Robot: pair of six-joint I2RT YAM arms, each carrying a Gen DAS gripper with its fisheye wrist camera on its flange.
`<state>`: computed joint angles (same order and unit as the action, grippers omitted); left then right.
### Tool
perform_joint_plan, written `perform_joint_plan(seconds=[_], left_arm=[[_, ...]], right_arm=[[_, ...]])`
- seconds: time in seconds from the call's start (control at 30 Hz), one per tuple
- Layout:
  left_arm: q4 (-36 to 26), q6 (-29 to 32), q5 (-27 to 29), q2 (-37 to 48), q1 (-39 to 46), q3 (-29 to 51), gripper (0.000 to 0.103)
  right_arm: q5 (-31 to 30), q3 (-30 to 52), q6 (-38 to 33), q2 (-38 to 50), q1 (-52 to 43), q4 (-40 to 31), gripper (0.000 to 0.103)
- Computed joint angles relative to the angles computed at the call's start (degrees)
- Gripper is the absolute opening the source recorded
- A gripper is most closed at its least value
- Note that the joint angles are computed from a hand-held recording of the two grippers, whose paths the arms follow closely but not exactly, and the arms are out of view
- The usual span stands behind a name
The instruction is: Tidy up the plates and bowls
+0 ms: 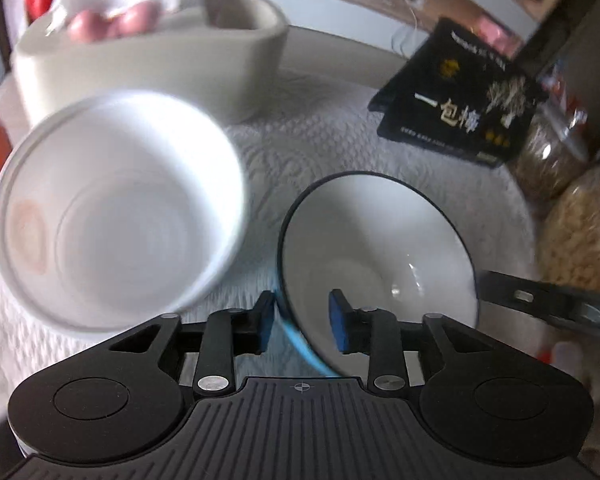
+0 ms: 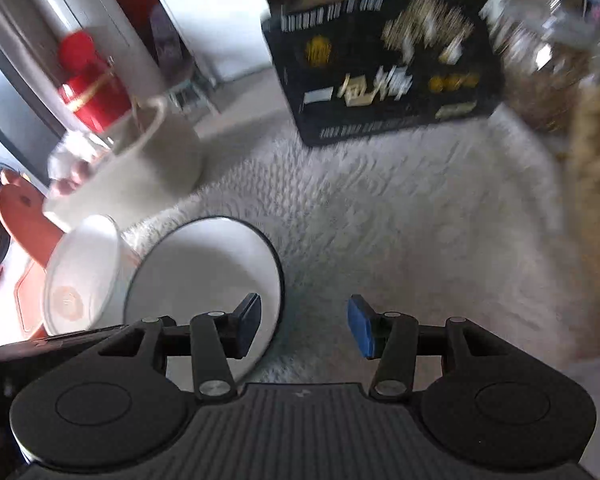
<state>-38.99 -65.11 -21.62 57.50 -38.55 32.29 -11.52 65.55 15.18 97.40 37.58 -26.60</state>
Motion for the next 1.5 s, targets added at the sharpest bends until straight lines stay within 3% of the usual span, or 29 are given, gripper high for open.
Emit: perform_joint_plan(seconds=[0.07, 0.23, 0.4, 0.57, 0.7, 0.83, 0.97, 1.1, 1.17, 1.23, 1.33, 1.5], left_arm=[[2.96, 3.11, 1.51, -0.09, 2.25, -1.10, 0.044], [8.88, 6.17, 8.23, -1.13, 7.81, -5.24, 0.039], [9.10, 5.01, 7.64, -0.69, 5.65, -5.05, 0.041], [13.21, 3.25, 8.78, 2.37, 0.81, -4.26, 0.041], [17.21, 3.82, 11.24, 6.33, -1.77, -4.25, 0.042], [17.34, 4.11, 9.56, 6.09, -3.46, -4.26, 0.041], [18.36, 5.27, 11.01, 4.48, -1.53, -5.48, 0.040], [22.71, 6.02, 18.05, 3.03, 4.20, -8.62, 0.039], [23.56, 6.15, 18.26, 3.59, 5.07, -9.00, 0.037], [23.98, 6.07, 18.21, 3.25, 4.94, -9.01, 0.041], [19.85, 6.12, 14.81, 2.94, 4.21, -7.42, 0.042], [20.53, 7.90, 18.19, -0.16, 9.00, -9.66, 0.041]], right_arm=[[-1.45, 4.54, 0.55, 6.17, 0.52, -1.24, 0.048], [-7.38, 11.92, 0.12, 16.27, 2.05, -4.46, 0.044], [-5.79, 9.94, 0.51, 14.52, 2.55, -3.70, 0.043], [-1.78, 4.03, -2.26, 7.63, 0.86, -2.58, 0.043], [-2.55, 2.19, -3.75, 5.87, -2.47, -3.00, 0.043], [-2.63, 0.81, -4.07, 6.84, -3.59, -1.54, 0.043], [-3.61, -0.22, -3.27, 7.04, -3.29, -0.71, 0.046], [-2.82, -0.32, -1.89, 6.99, -2.38, -0.32, 0.047], [-2.36, -0.37, -1.36, 6.86, -1.97, -0.21, 0.048], [-2.64, -0.45, -1.32, 6.48, -1.59, -0.28, 0.048], [-5.15, 0.38, -1.98, 6.72, -1.52, -0.92, 0.043], [-5.42, 1.78, -1.84, 8.36, -0.72, -0.66, 0.043]])
